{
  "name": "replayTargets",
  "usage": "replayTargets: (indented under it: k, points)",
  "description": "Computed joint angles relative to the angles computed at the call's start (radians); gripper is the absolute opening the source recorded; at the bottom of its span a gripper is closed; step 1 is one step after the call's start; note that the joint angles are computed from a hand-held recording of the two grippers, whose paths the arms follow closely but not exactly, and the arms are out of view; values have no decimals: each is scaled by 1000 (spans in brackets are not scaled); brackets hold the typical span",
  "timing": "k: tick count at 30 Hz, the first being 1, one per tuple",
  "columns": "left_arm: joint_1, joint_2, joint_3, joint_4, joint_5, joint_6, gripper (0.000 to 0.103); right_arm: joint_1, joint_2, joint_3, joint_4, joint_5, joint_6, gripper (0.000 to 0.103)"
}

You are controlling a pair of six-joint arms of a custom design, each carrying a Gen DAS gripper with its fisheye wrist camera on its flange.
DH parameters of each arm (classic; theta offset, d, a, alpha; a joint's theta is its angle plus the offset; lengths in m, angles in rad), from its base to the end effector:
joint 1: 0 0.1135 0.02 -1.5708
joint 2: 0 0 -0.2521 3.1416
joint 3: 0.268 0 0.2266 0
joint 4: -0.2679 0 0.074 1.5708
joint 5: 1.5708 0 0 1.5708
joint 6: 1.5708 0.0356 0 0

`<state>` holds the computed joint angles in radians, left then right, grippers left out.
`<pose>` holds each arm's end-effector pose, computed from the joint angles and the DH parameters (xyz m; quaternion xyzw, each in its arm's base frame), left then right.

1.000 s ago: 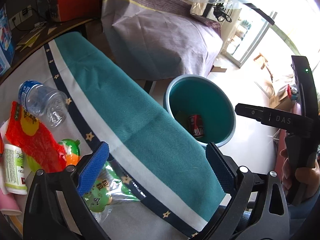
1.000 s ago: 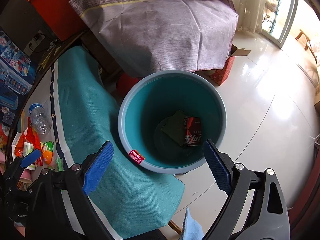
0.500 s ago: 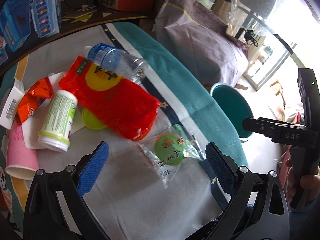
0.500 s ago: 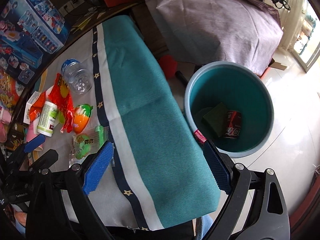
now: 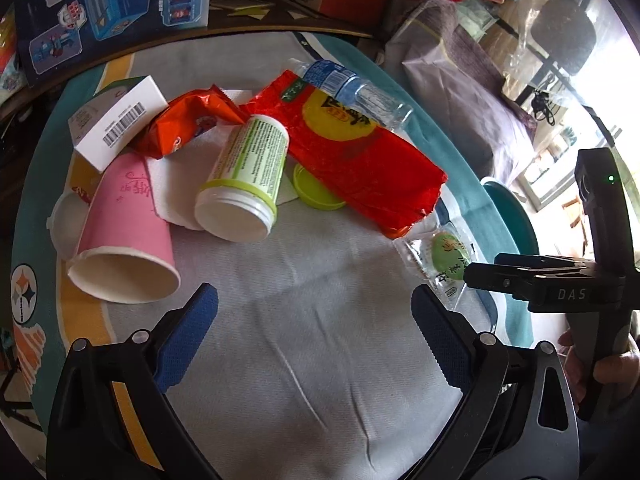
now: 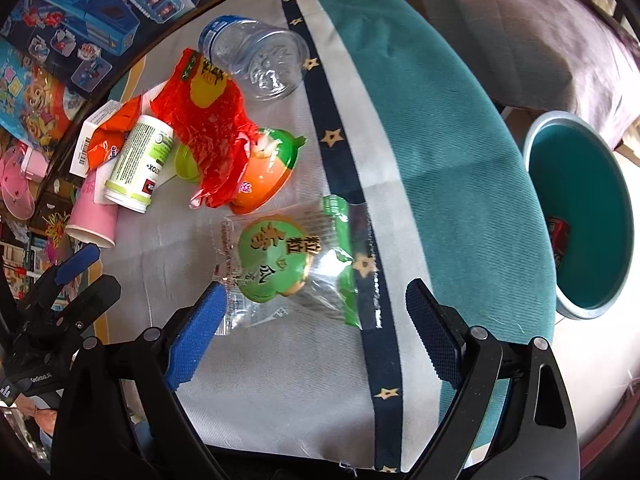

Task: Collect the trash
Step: 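Move both tools back over the trash on the table, then grasp the clear snack packet with the right tool while the left tool grasps the red chip bag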

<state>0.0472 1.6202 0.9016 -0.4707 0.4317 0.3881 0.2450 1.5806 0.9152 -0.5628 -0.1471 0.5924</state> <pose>0.2764 -0.0019 0.1679 0.2027 0.9383 -0.1653 0.2263 0.2588 0.0701 0.1750 0.1575 0.9701 0.1353 0.1259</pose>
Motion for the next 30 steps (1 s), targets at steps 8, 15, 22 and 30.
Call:
replayTargets:
  k: [8,15,22,30]
  points:
    - [45,40,12,-11,19,32,97,46,105,35,51,24,22,89]
    - [17,41,16,-4,14,10,97,87,91,23,66,77,-11,67]
    - [-57,42,22,-5,-14,-32,97,33,-18,-18,33,32,-47,45]
    - [-224,93,133,-20,-60,-185,97,-154,-200,-79,-28,19,-100,45]
